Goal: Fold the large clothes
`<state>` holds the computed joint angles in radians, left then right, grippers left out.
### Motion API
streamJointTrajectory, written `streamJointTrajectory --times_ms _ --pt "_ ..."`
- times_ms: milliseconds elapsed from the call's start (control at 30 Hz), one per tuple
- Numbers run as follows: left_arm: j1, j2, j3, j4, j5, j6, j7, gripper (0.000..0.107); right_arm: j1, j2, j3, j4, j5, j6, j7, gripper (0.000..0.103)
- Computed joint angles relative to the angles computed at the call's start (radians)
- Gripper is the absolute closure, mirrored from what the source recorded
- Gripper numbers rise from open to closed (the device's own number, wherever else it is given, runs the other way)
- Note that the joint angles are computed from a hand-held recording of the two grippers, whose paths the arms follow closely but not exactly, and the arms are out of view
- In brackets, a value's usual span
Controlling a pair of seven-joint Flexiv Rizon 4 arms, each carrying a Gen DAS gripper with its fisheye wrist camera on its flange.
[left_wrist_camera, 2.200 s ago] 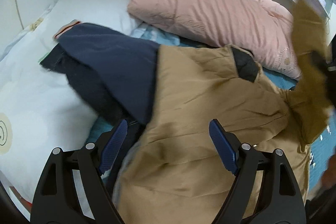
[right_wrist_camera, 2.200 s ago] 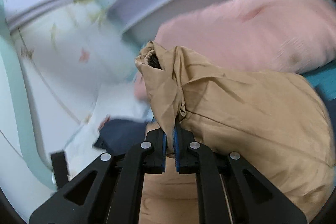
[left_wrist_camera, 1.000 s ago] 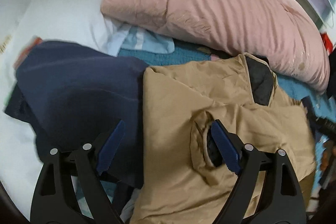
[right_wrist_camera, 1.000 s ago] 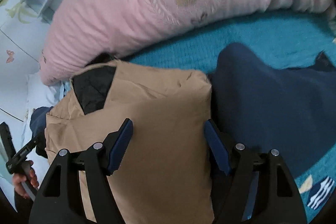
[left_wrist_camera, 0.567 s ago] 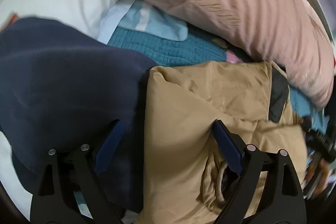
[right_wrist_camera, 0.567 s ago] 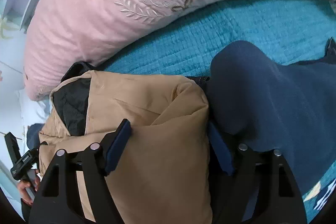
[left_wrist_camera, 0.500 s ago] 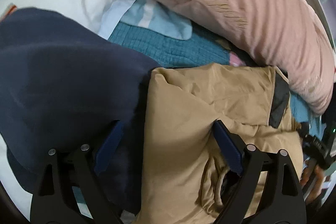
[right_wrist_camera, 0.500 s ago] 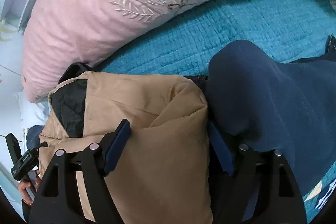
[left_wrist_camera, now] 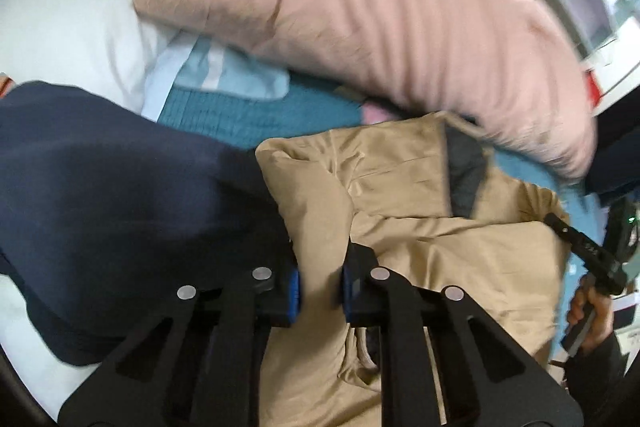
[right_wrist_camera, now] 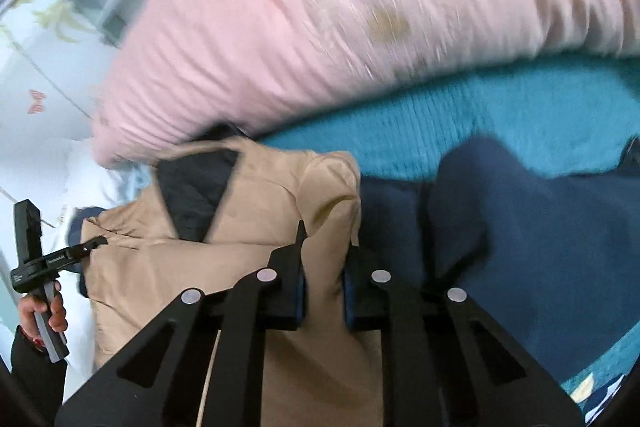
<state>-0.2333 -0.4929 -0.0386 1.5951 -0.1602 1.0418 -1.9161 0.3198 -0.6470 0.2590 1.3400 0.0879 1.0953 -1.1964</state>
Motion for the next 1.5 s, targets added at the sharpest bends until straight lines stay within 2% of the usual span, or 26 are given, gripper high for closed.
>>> streamJointTrajectory --times_ms 133,300,400,533,633,733,800,900,933,1000,1067,1167,1267,1367,1400,1500 --pt "-0.028 0.101 0.009 0.090 0.024 0.082 -0.029 0.092 -0.013 0.116 0.022 0.133 0.018 0.157 -0.044 0.090" --pt "-0.094 0.219 0.048 0.172 0.143 0.122 -0.146 0.092 0.004 0.260 0.022 0.296 -0.017 0.281 -0.069 0.090" --pt "-0.120 0.311 0.053 0.265 0.221 0.161 -0.246 0.092 -0.018 0.372 0.059 0.417 0.002 0.332 -0.097 0.090" --pt "-0.136 0.420 0.033 0.371 0.332 0.142 -0.379 0.092 0.004 0.492 0.065 0.566 0.016 0.358 -0.074 0.090" --pt "-0.129 0.500 -0.003 0.497 0.309 0.179 -0.425 0.092 0.002 0.582 0.091 0.647 0.118 0.310 -0.107 0.090" --pt "-0.121 0.558 -0.043 0.597 0.296 0.195 -0.471 0.089 0.034 0.670 0.086 0.745 0.169 0.258 -0.108 0.087" --pt "-0.126 0.576 -0.064 0.653 0.252 0.197 -0.461 0.087 0.056 0.724 0.077 0.802 0.183 0.208 -0.072 0.085" --pt "-0.126 0.600 -0.095 0.709 0.250 0.169 -0.513 0.083 0.080 0.784 0.069 0.882 0.151 0.156 -0.005 0.078" --pt "-0.127 0.607 -0.102 0.723 0.247 0.165 -0.528 0.078 0.092 0.799 0.061 0.896 0.149 0.131 0.006 0.076" --pt "-0.130 0.628 -0.111 0.750 0.238 0.146 -0.555 0.069 0.110 0.837 0.050 0.926 0.132 0.073 0.042 0.064" --pt "-0.116 0.673 -0.123 0.767 0.270 0.097 -0.614 0.049 0.113 0.882 0.047 0.957 0.103 0.027 0.089 0.053" --pt "-0.098 0.761 -0.151 0.782 0.315 0.010 -0.701 0.031 0.128 0.952 0.035 0.988 0.078 -0.022 0.106 0.045" --pt "-0.071 0.853 -0.191 0.762 0.370 -0.127 -0.757 0.030 0.133 1.012 0.039 0.992 0.024 -0.094 0.115 0.044" --pt "-0.030 0.950 -0.258 0.715 0.449 -0.276 -0.850 0.030 0.147 1.047 0.039 0.986 0.011 -0.084 0.124 0.040" --pt "-0.015 0.971 -0.283 0.696 0.476 -0.304 -0.882 0.030 0.156 1.052 0.038 0.978 0.016 -0.065 0.128 0.038" --pt "-0.005 0.960 -0.319 0.646 0.522 -0.286 -0.882 0.028 0.190 1.020 0.028 0.933 0.028 -0.029 0.119 0.038"
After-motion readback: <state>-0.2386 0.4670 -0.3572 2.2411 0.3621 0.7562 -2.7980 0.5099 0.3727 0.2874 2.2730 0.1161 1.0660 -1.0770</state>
